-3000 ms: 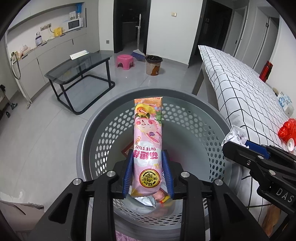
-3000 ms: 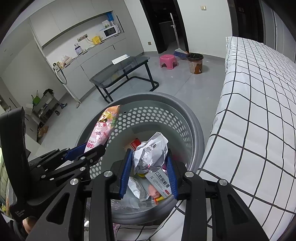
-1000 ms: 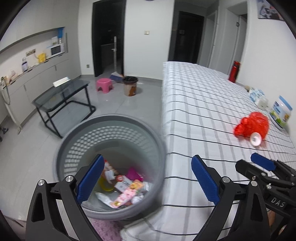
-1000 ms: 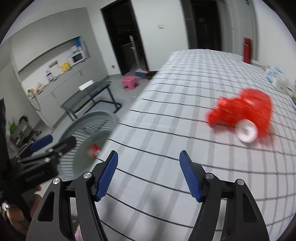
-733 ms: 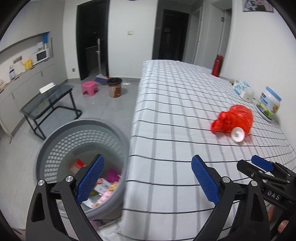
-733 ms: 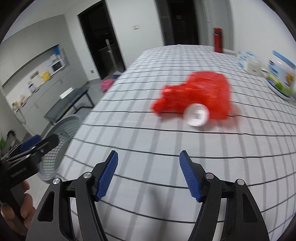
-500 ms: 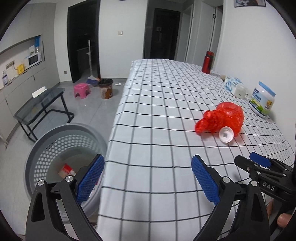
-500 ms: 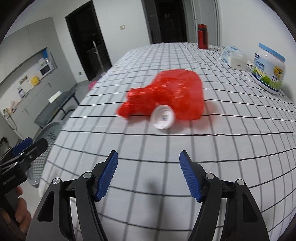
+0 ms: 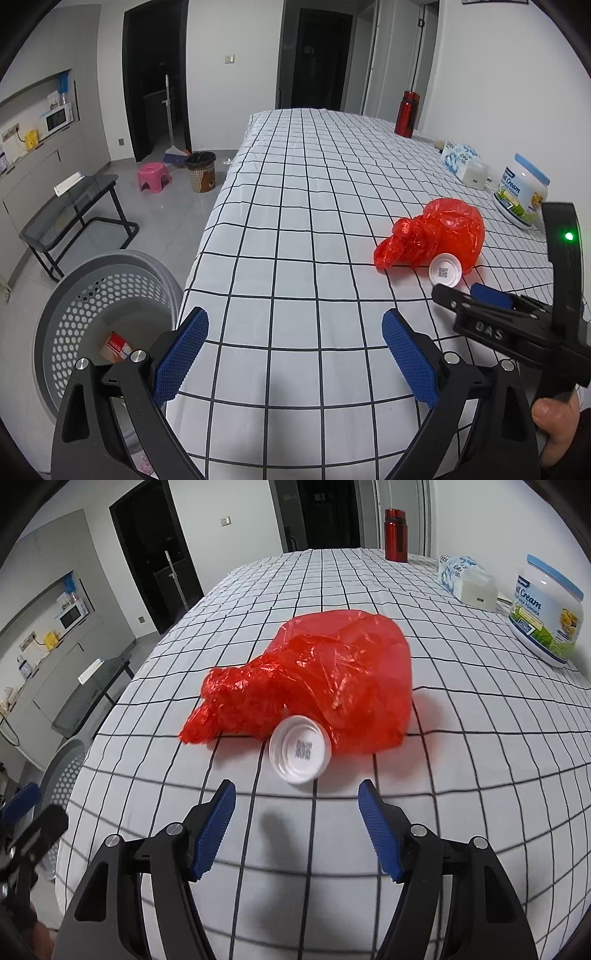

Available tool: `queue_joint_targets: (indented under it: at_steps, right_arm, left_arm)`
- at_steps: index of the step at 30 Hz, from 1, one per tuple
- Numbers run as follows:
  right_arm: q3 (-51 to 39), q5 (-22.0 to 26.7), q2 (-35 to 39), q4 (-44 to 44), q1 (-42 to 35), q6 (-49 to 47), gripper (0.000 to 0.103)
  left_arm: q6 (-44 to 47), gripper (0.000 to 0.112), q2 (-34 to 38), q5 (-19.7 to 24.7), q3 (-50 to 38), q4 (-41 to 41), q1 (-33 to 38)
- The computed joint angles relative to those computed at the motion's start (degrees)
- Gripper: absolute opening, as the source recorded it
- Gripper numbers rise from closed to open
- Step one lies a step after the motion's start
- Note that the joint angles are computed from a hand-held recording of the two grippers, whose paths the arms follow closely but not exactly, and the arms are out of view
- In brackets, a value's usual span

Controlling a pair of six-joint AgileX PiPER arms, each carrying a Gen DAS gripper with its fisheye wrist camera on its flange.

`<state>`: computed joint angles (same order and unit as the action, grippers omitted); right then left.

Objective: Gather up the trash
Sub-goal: 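Grasp the white bottle cap with the right gripper, then grasp the red plastic bag with the left gripper while the right gripper holds the cap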

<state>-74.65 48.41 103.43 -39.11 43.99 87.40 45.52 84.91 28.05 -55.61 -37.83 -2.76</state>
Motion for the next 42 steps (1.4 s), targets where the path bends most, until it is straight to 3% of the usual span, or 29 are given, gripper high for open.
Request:
queue_joint_targets:
  at_steps: [12,20,32,42]
  right_arm:
    - [-8.91,4.92,6.71,2.10,-2.39,-4.53,0.065]
    - [-9.60,6.36,7.23,0.96,-2.38,-4.41,0.040]
    - [3.27,4.29,-3.05,-3.54,1.45,4.57,0.039]
    - [17.30,2.53,-15.09,-8.23,0.89,13.17,0.039]
  left_arm:
    - [1.33,0.093,1.28,1.13,-0.82,-1.19,1.24]
    - [1.24,0.093,0.85,1.13,-0.52,-1.15,1.04]
    - [-1.22,0.093,-0.42,0.87,-0.68,0.69,-2.23]
    - [-9.28,0.093,4.52,-1.65,-6.17,7.00,-11.55]
